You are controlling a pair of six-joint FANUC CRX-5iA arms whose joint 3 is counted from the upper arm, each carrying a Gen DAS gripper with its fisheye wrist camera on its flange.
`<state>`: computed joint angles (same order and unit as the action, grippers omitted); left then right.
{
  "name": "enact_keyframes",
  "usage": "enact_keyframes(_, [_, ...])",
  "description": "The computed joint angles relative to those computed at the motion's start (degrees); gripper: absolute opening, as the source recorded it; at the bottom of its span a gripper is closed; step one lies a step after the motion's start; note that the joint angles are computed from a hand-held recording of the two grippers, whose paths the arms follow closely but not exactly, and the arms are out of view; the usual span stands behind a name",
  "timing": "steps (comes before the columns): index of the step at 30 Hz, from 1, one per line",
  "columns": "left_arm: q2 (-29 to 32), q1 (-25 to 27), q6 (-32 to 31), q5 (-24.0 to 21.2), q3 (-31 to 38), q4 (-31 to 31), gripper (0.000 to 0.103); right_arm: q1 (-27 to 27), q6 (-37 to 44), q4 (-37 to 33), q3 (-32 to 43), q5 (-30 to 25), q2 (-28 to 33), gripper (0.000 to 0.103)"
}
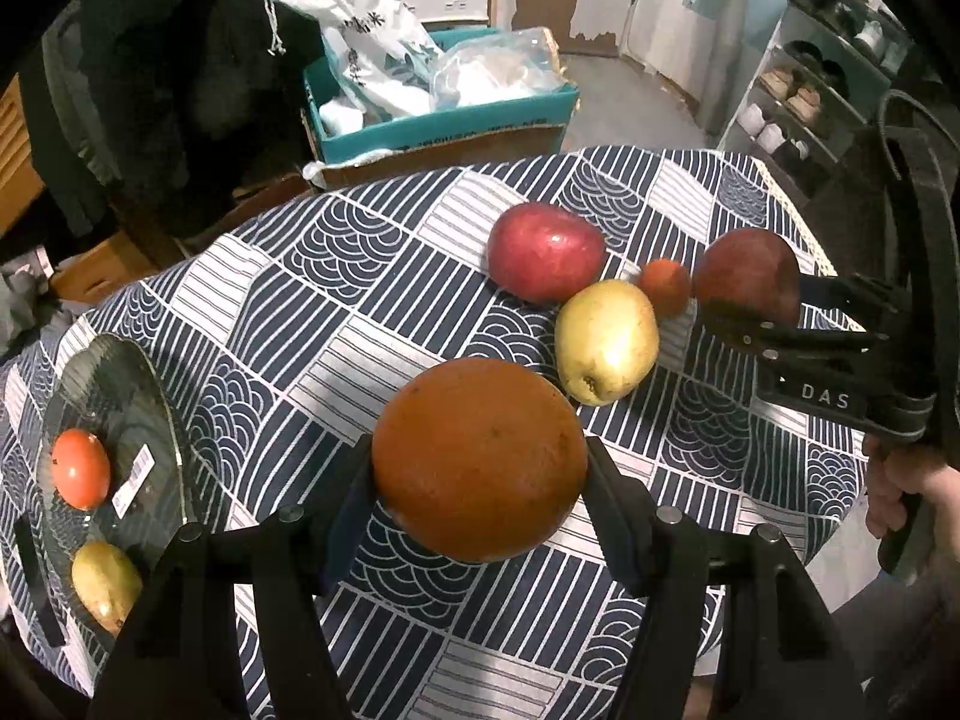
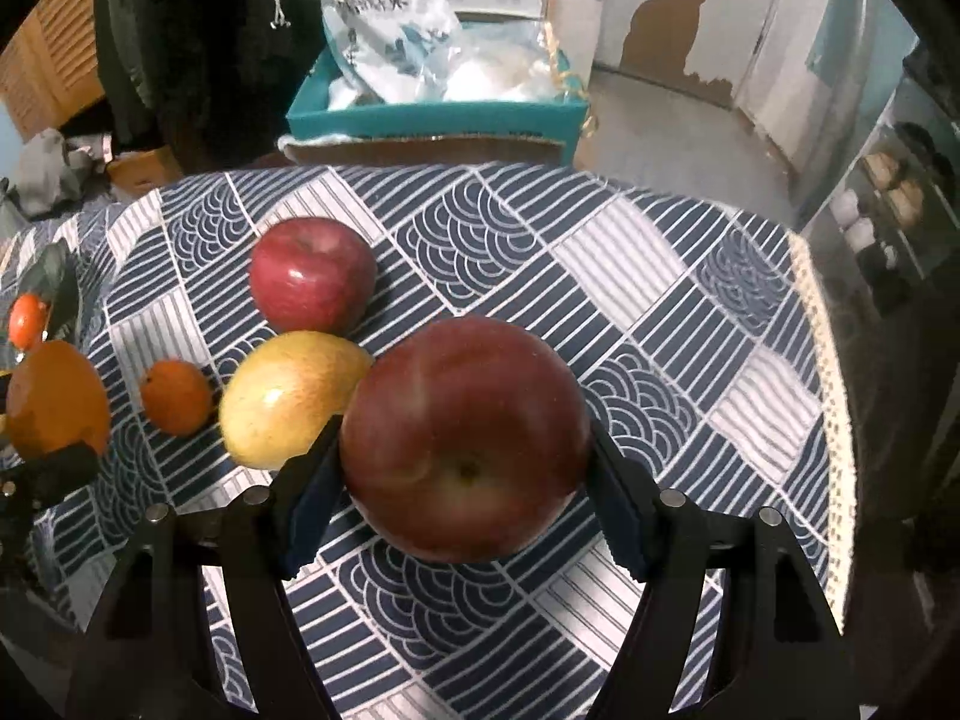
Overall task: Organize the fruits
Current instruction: 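Lift the orange with the left gripper while the right gripper lifts the red apple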
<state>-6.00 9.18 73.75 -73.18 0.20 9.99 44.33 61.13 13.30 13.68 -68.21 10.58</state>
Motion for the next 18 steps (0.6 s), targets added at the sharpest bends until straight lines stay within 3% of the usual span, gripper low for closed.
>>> enact_keyframes(18, [-5.3,5.0,-2.9,0.9,-0.7,3.4,0.067,3.1,-2.5,4.0,1.5,1.1,-3.8,0.075])
